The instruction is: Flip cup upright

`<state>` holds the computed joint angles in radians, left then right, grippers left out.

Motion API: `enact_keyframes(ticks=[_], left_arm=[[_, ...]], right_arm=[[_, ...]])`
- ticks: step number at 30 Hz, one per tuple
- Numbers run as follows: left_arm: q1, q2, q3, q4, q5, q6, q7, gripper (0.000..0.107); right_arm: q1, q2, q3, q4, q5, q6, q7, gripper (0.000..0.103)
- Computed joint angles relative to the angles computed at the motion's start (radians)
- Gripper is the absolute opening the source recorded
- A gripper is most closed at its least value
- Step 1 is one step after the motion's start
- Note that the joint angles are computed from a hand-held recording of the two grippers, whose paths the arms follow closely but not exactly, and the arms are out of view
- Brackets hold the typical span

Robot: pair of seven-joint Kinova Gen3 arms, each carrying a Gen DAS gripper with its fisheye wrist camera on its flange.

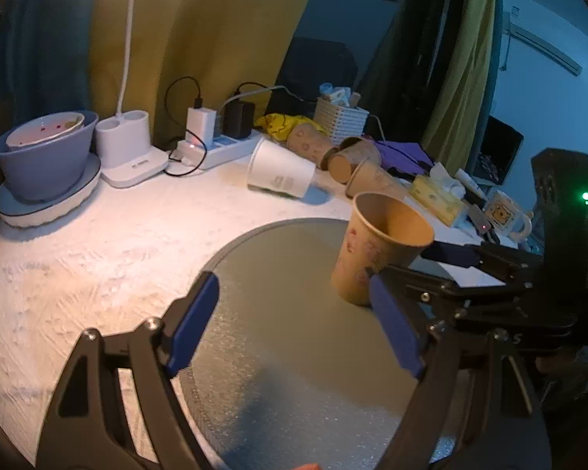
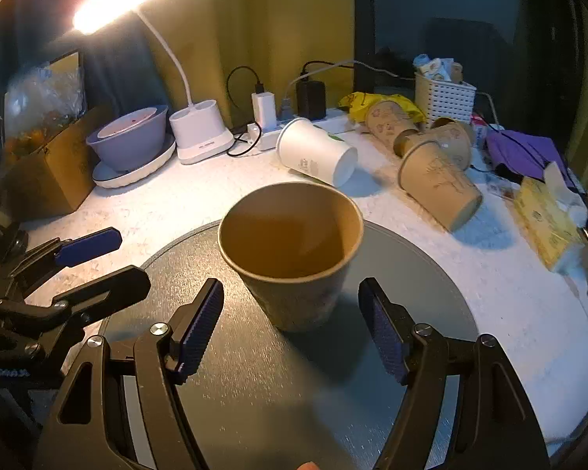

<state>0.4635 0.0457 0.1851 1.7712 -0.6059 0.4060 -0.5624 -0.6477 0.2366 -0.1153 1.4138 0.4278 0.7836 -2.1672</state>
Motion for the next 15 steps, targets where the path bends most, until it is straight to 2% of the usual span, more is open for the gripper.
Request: enact_keyframes(ticks=[3,8,15], left_arm=[[0.003,-0.001,0.004,0.0,0.008,-0.004,-0.02,0.081],[0.027,-0.01,0.015,0.008,-0.074,-0.005,0.041,0.085],[0.044,-0.016,0.039,0.004,-0.113,0.013,0.072,0.085]], right_arm=[[-0.01,-0.025,0.003,0.027,0.021,0.004,-0.032,0.074],[-0.016,-0.071,-0.013,0.077,0.066,0.01,-0.093,0.074],[-0.001,-0.135,-0.05,0.13,0.119,0.022,-0.16,0.074]])
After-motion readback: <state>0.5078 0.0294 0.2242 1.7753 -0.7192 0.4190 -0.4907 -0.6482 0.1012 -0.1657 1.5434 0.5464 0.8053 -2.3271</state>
